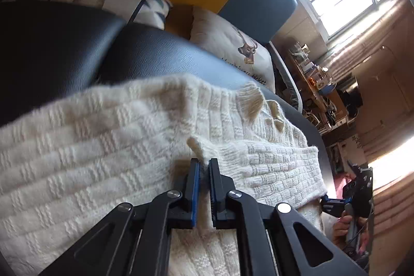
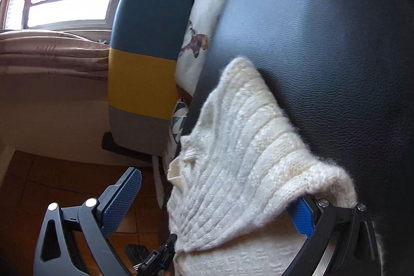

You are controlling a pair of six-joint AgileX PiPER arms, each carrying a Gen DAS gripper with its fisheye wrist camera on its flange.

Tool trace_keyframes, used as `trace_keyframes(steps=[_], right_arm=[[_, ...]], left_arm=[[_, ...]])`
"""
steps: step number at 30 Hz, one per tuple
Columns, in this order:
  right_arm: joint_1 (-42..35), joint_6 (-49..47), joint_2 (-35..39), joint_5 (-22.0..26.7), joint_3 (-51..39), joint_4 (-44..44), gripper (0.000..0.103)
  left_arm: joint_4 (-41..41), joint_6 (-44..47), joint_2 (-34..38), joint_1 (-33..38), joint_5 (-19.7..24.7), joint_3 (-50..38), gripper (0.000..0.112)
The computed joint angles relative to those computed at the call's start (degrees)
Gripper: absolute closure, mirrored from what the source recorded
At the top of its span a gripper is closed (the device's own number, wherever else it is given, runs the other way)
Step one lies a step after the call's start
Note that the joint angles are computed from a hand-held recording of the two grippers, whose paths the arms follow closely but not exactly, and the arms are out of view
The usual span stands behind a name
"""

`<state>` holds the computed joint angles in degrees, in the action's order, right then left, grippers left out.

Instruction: Fold clothes

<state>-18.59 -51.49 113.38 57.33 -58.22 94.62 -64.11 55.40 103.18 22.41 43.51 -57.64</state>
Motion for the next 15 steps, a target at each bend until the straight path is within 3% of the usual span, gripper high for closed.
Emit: trace_keyframes(steps=[10, 15], right_arm=[[-1.94, -0.92, 1.40, 5.27, 2.18, 2.23, 0.000], [-2.76, 1.04, 1.20, 6.86, 1.18, -2.87, 0.000]], left_arm=[[3.87, -4.86, -0.33, 0.28, -2.98, -2.94, 0.108], [8.40, -10.33, -0.05, 0.08, -5.77, -1.59, 0.106]])
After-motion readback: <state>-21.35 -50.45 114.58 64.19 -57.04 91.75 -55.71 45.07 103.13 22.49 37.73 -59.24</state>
